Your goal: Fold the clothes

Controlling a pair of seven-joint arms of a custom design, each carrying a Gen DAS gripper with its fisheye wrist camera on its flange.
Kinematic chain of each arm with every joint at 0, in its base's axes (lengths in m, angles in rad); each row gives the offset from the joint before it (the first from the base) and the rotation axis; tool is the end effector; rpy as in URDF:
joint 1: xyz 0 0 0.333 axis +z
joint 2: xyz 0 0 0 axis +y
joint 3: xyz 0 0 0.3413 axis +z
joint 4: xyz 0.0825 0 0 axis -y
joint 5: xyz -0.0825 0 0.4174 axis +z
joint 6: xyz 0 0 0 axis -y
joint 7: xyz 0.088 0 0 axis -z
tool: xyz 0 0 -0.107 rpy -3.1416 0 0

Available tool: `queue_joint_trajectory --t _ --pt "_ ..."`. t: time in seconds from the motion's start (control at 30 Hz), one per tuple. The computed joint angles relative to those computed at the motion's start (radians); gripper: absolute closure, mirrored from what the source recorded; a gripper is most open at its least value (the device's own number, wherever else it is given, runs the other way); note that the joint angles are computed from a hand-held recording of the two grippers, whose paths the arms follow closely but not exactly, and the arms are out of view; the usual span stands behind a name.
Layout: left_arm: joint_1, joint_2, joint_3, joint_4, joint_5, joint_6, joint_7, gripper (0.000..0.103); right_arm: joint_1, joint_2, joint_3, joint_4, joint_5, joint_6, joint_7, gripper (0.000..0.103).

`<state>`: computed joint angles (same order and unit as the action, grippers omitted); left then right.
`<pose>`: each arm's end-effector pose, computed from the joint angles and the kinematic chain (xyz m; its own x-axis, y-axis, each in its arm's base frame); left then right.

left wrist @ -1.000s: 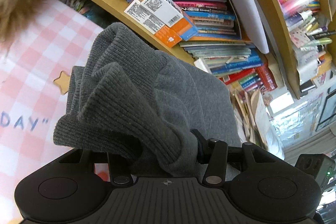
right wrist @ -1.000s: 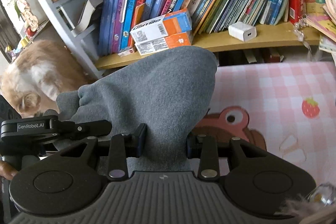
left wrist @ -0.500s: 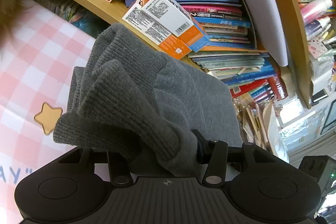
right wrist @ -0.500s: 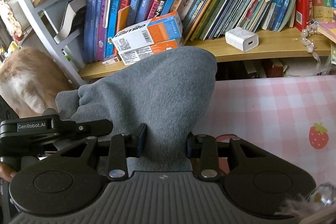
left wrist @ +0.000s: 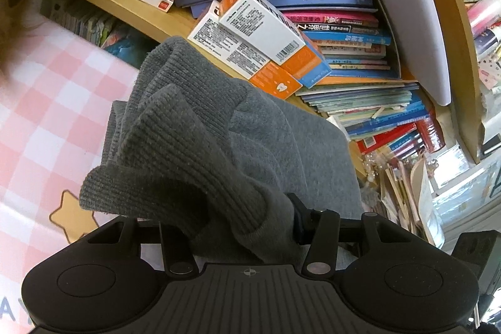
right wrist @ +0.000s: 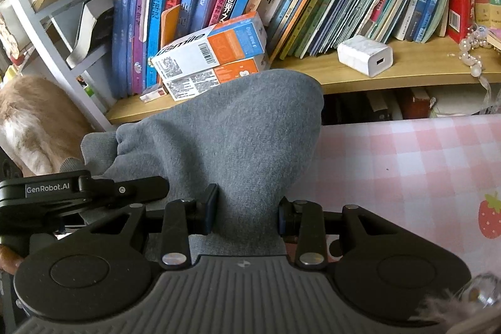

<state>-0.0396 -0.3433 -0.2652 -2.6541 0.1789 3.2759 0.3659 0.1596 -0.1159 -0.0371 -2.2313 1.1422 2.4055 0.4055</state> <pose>0.4372 -0.1616 0.4646 0.3014 -0.6919 0.6561 -0.5367 -0.6918 -0.4831 0.5543 0.0739 0.4618 0.5804 -0.7160 -0.3878 -0.7033 -0.2007 -0.6820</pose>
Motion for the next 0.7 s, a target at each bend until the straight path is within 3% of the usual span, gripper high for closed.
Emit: queue_joint_trajectory --t 0.2,0.33,0.43,0.53,0.7 --pt "-0.014 0.021 0.022 0.014 0.006 -0.006 0.012 0.054 0.001 0.015 0.005 0.007 0.011 0.018 -0.003 0.070" --pt "-0.003 0.023 0.012 0.021 0.008 -0.036 0.010 0.045 0.003 0.019 0.010 0.004 0.007 0.038 0.007 0.065" --pt "0.058 0.006 -0.049 0.030 0.026 -0.085 -0.022 0.037 0.007 0.013 0.016 -0.004 -0.007 0.065 0.012 0.055" --pt "0.161 -0.033 -0.151 0.038 0.088 -0.144 -0.091 0.030 0.014 -0.002 0.019 -0.015 -0.029 0.090 0.004 0.042" --pt "0.159 -0.097 -0.161 0.012 0.161 -0.199 -0.157 0.027 0.027 -0.051 0.011 -0.054 -0.039 0.133 0.001 0.039"
